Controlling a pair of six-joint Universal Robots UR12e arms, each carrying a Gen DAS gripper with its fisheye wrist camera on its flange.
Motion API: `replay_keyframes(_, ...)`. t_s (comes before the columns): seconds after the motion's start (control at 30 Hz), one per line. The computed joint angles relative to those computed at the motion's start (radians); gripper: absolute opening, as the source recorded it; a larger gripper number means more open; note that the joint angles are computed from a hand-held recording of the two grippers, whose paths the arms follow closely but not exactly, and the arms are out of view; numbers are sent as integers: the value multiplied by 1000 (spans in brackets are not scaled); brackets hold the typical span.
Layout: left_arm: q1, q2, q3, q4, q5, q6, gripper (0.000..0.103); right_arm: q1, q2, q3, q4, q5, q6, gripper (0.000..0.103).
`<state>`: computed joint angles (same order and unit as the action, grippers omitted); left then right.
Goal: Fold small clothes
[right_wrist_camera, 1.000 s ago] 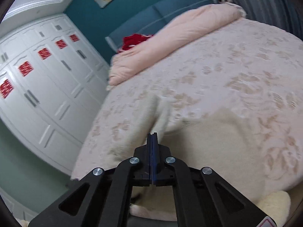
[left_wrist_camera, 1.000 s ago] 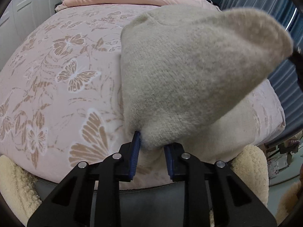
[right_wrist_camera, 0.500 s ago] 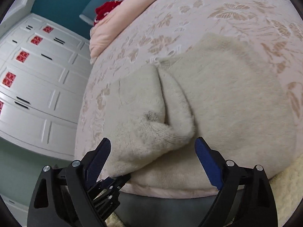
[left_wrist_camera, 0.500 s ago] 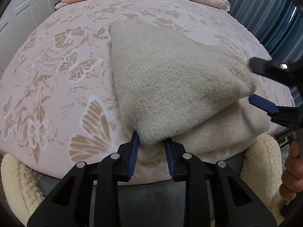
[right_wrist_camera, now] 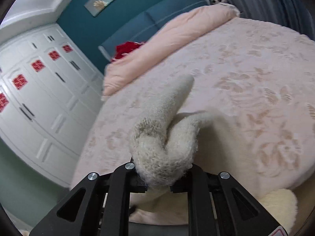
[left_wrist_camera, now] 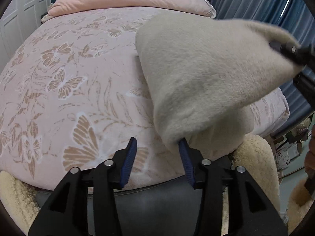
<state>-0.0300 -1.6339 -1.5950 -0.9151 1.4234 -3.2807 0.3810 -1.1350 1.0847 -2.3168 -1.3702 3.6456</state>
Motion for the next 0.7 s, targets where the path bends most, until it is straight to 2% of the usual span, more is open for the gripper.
replay_keyframes(0.03, -5, -7, 8, -23, 9, 0, 47, -13, -6, 25, 69, -8, 21, 14)
replay_keyframes(0.1, -3, -20, 22, -81, 7, -23, 47, -32, -19, 85, 112, 6, 81, 15)
replay_keyframes(0.2, 2, -20, 22, -105, 22, -49, 47, -50, -38, 158, 21, 78, 174, 17)
replay_keyframes(0.27, 9, -11, 13, -86, 24, -62, 47, -49, -32, 141, 20, 82, 167, 18)
replay_keyframes(0.37, 14, -3, 6, -71, 42, -74, 48, -53, -30, 122, 12, 140, 170, 27)
replay_keyframes(0.4, 14, -1, 5, -68, 48, -81, 49, -57, -37, 137, -22, 177, 190, 45)
replay_keyframes(0.43, 15, 1, 3, -65, 53, -89, 49, -59, -45, 157, -69, 214, 222, 70)
replay_keyframes(0.5, 19, 5, 2, -59, 59, -103, 53, -59, -55, 193, -139, 291, 267, 85)
replay_keyframes(0.63, 25, 15, -4, -29, 78, -121, 54, -37, -49, 202, -101, 456, 223, 87)
replay_keyframes(0.7, 26, 19, -4, -16, 99, -119, 54, -6, -24, 157, -43, 474, 149, 87)
